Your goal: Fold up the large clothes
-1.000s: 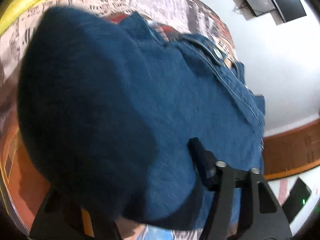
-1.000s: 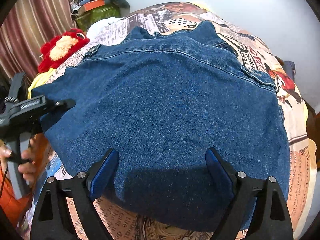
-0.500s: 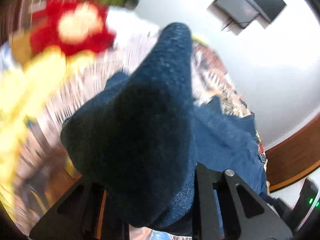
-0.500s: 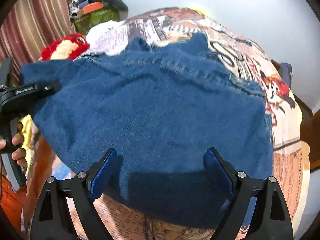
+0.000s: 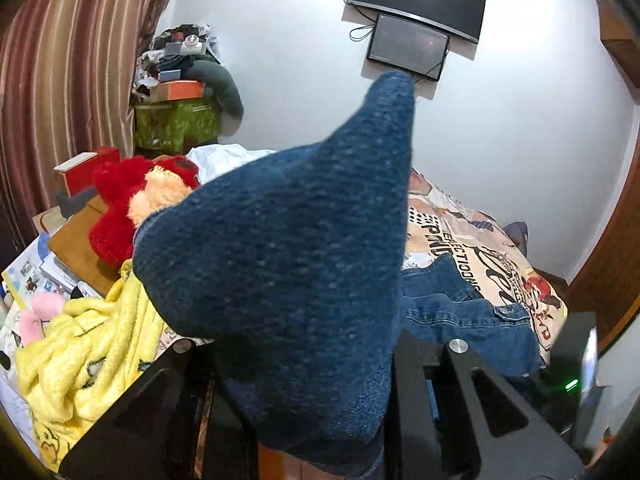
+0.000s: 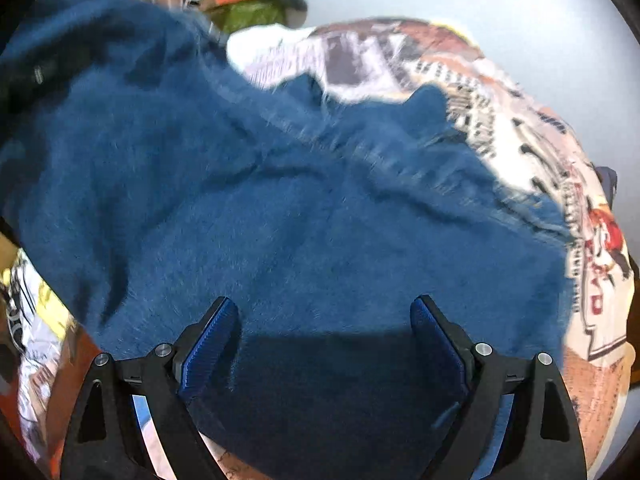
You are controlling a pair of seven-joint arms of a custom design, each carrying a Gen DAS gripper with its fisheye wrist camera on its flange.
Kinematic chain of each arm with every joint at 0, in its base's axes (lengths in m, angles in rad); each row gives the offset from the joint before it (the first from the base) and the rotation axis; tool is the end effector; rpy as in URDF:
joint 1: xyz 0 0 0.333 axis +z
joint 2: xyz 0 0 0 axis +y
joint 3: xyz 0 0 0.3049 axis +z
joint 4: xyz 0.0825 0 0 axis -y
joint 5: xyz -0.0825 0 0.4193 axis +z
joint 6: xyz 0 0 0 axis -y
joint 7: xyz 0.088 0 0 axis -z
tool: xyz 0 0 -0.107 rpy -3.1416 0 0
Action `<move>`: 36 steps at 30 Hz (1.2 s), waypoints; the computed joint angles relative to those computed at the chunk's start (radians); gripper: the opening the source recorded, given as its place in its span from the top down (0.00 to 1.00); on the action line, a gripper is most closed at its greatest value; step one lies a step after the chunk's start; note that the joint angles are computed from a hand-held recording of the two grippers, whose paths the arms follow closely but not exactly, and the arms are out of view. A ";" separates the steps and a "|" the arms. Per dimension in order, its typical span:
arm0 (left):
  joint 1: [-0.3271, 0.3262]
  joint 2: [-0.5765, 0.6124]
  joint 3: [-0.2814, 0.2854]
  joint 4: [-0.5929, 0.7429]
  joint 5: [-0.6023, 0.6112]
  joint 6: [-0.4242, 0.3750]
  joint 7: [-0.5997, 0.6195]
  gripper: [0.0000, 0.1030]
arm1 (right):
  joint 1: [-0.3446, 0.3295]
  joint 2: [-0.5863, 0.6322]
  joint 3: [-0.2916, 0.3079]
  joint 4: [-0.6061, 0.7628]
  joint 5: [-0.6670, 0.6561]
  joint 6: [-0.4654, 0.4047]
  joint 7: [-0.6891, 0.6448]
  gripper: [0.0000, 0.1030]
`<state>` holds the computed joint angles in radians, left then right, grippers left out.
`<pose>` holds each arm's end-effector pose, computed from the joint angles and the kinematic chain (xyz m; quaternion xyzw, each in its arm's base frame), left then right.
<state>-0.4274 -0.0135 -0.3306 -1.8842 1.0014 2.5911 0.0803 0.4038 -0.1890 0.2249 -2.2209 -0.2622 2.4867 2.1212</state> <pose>0.4514 -0.4507 0.5627 -0.6291 0.6034 -0.4173 0.2568 0.4521 0.3349 0.4749 -0.7664 0.5914 -0.1617 0.1914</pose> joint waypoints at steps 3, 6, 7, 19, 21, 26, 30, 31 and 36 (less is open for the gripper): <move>-0.011 0.029 -0.005 0.033 0.011 -0.011 0.019 0.82 | -0.006 0.017 0.029 0.002 -0.123 -0.017 0.047 0.13; -0.033 0.058 -0.003 0.075 0.066 -0.018 0.034 0.82 | 0.009 0.010 0.020 -0.001 -0.137 -0.030 0.021 0.13; -0.043 0.065 -0.003 0.088 0.084 -0.026 0.041 0.82 | 0.012 -0.001 0.013 -0.009 -0.120 -0.027 0.008 0.13; -0.245 0.359 0.016 0.485 0.141 -0.042 0.330 0.82 | -0.134 -0.369 0.024 -0.242 -0.087 -0.068 0.080 0.13; -0.273 0.406 0.018 0.537 0.106 -0.026 0.402 0.82 | -0.166 -0.450 0.017 -0.289 -0.073 -0.103 0.070 0.13; -0.341 0.564 -0.019 0.684 -0.042 -0.074 0.732 0.82 | -0.231 -0.621 -0.008 -0.387 -0.001 -0.199 0.056 0.13; -0.357 0.594 -0.035 0.680 -0.165 -0.129 0.892 0.80 | -0.267 -0.739 -0.022 -0.457 0.063 -0.248 0.059 0.13; -0.348 0.588 -0.045 0.660 -0.211 -0.139 0.928 0.80 | -0.271 -0.770 -0.029 -0.477 0.083 -0.256 0.059 0.13; -0.358 0.531 -0.022 0.575 -0.301 -0.128 0.996 0.78 | -0.284 -0.848 -0.043 -0.520 0.172 -0.268 0.060 0.13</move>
